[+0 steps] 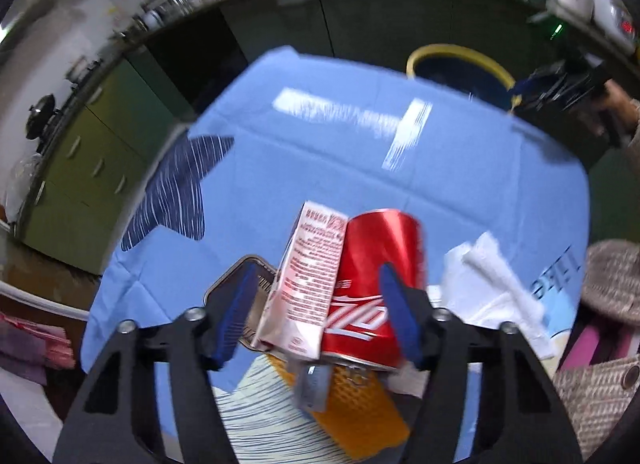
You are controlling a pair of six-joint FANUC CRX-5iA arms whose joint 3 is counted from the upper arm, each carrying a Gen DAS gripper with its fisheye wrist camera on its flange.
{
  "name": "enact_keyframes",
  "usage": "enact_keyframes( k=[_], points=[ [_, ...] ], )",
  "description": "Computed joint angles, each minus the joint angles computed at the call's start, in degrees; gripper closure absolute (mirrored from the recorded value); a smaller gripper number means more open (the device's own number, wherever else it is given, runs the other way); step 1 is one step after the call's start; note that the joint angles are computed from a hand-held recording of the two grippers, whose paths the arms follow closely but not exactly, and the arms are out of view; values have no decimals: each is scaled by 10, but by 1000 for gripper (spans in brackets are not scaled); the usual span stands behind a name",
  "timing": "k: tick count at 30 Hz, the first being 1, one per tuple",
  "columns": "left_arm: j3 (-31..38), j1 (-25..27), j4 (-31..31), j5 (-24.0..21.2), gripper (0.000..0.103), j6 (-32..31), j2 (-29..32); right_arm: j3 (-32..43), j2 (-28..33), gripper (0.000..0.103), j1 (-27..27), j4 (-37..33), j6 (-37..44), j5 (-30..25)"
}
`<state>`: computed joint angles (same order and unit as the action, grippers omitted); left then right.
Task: Collect trash
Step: 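Grasp the white-and-red milk carton with the left gripper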
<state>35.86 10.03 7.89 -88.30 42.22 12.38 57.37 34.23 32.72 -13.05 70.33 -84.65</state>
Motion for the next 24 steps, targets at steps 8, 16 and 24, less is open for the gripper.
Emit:
enact_keyframes(
  k=[8,16,24],
  points=[
    [90,-48,-111,-71,46,-12,57,-1,0,12,-4,-9,1,-4],
    [120,-78,-185,-107,58,-36,79,-6,-5,12,-8,-25,9,1],
    [128,-85,-211,-110,69,-34,89,-19,-14,12,-8,-30,11,6]
  ],
)
